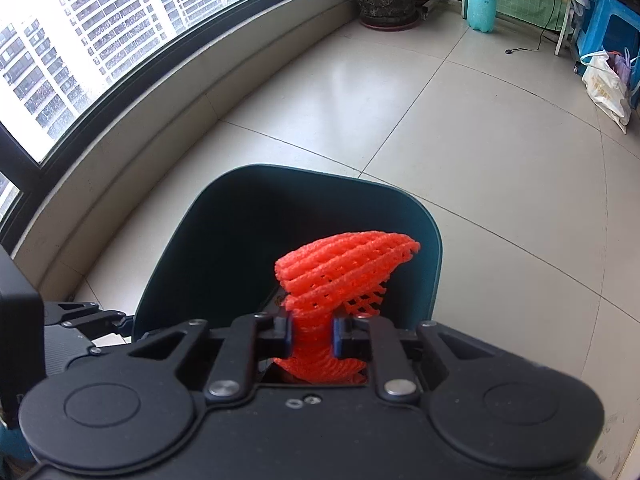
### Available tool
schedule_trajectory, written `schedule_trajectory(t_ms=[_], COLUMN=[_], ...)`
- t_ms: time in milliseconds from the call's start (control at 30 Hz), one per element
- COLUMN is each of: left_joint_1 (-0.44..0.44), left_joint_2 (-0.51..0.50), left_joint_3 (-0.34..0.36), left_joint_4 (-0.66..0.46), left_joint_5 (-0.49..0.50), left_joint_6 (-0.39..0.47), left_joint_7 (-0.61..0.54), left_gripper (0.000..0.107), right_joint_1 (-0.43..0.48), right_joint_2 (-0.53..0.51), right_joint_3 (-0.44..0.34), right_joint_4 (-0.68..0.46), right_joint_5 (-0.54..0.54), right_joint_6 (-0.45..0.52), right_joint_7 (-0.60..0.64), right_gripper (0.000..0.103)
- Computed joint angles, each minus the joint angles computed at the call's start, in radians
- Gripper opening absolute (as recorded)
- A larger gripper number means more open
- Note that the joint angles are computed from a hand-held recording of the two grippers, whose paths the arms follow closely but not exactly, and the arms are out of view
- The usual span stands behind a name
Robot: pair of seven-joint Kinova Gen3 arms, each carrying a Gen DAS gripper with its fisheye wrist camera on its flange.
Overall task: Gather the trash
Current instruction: 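Carry the orange foam net over the teal bin and open the right gripper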
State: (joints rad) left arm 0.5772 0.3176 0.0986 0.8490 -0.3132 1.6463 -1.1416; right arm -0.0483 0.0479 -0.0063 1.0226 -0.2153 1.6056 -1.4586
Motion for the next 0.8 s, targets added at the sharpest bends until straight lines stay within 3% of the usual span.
schedule_trajectory(t_ms=[300, 567, 667, 733, 800], left_joint_1=[-0.001, -0.012, -0.016, -0.019, -0.019], left_joint_2=[-0.015, -0.021, -0.021, -0.022, -0.022], left_joint_3=[0.004, 0.006, 0.007, 0.007, 0.007], left_joint_4=[0.011, 0.019, 0.018, 0.019, 0.019], left_joint_5=[-0.003, 0.004, 0.008, 0.011, 0.011], left_joint_6=[-0.012, -0.02, -0.02, -0.023, -0.023], left_joint_7=[0.002, -0.002, -0.001, -0.003, -0.003], left_gripper=[0.022, 0.022, 0.022, 0.022, 0.022], right_joint_1=[-0.076, -0.084, -0.078, -0.072, -0.063], right_joint_2=[0.02, 0.028, 0.038, 0.024, 0.007], right_joint_3=[-0.039, -0.034, -0.03, -0.028, -0.025], right_joint_4=[0.104, 0.156, 0.156, 0.176, 0.192], right_joint_5=[0.121, 0.115, 0.1, 0.093, 0.074], right_joint_6=[-0.055, -0.071, -0.07, -0.093, -0.11], right_joint_7=[-0.039, -0.034, -0.041, -0.044, -0.029], right_gripper=[0.021, 0.029, 0.045, 0.074, 0.075])
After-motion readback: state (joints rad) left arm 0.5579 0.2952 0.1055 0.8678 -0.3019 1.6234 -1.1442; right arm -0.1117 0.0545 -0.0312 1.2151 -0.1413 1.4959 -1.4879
